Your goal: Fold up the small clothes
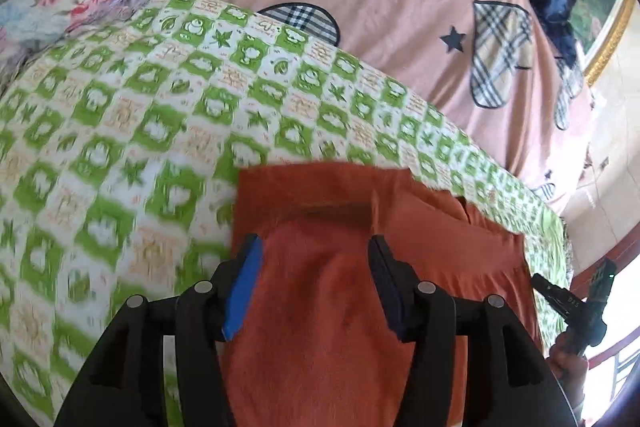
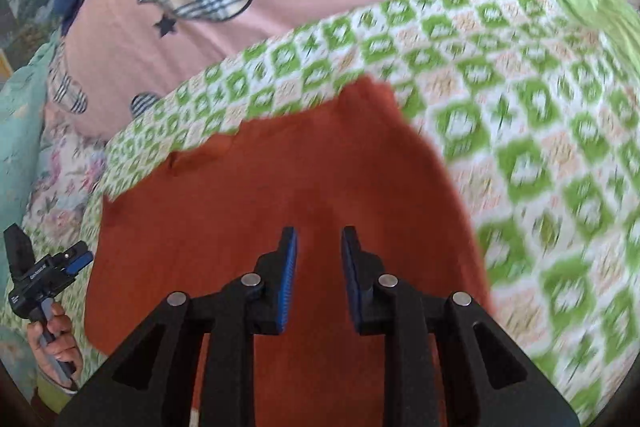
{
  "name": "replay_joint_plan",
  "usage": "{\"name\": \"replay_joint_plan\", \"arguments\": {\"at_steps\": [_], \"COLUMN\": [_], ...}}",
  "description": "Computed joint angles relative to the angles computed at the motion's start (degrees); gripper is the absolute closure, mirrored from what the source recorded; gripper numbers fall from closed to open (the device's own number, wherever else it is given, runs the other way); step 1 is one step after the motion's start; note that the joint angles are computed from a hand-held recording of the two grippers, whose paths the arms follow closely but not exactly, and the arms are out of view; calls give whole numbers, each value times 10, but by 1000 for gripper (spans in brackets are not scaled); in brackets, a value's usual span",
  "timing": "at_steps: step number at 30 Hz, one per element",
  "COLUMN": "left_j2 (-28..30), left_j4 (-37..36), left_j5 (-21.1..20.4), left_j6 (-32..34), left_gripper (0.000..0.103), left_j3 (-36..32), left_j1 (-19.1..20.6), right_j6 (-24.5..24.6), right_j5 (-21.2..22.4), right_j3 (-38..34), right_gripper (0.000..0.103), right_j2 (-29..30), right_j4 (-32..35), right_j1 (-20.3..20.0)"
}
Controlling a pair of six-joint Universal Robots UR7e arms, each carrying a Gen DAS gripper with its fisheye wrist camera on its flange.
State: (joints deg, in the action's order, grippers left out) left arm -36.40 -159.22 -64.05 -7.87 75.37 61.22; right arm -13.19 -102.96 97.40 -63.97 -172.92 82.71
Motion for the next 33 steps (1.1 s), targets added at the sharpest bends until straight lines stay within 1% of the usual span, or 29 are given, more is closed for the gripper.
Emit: {"name": "replay_joint_plan", "arguments": {"at_steps": [3,5,6,8,11,14,16,18,20,23,27,30,32,33], "left_j2": [-36,-69,-72,-94,-112,-119,-118,-110,-105,-99,-80,-63,-55,-51], "left_j4": [-37,-73,-75,-93,-115,-154,-177,-183,-201,-211,-219,-223,-221,-215], "left_j5": [-8,-35,-40,-51,-65,-71,-62,-58,-45,-34,-21,-12,1,15], "left_j6": [-18,-36,-43,-57,-92,-129,-145,-157,-155,-160,-168,-180,-183,-183], "left_gripper": [48,48,48,47,45,39,31,31,31,29,29,29,33,41], "left_j3": [84,153,162,216,276,323,345,351,356,352,315,279,260,250], "left_j1": [-9,-14,-18,-32,-46,-55,-61,-61,-65,-65,-50,-36,-32,-33], "right_j6": [3,3,5,10,10,-1,-4,-8,-11,-16,-23,-15,-10,-7], "right_j5": [38,54,64,91,107,123,136,147,152,159,171,184,189,188], "right_j3": [73,108,126,158,186,198,204,208,209,207,208,207,204,199], "right_gripper": [79,78,78,77,74,72,72,70,68,66,63,62,62,62], "right_j2": [-25,-34,-39,-51,-58,-60,-60,-61,-59,-58,-58,-59,-61,-63], "right_j4": [-46,-76,-89,-111,-128,-135,-144,-148,-150,-144,-143,-137,-128,-115], "right_j1": [-6,-11,-13,-22,-28,-34,-38,-40,-41,-42,-46,-52,-55,-54]}}
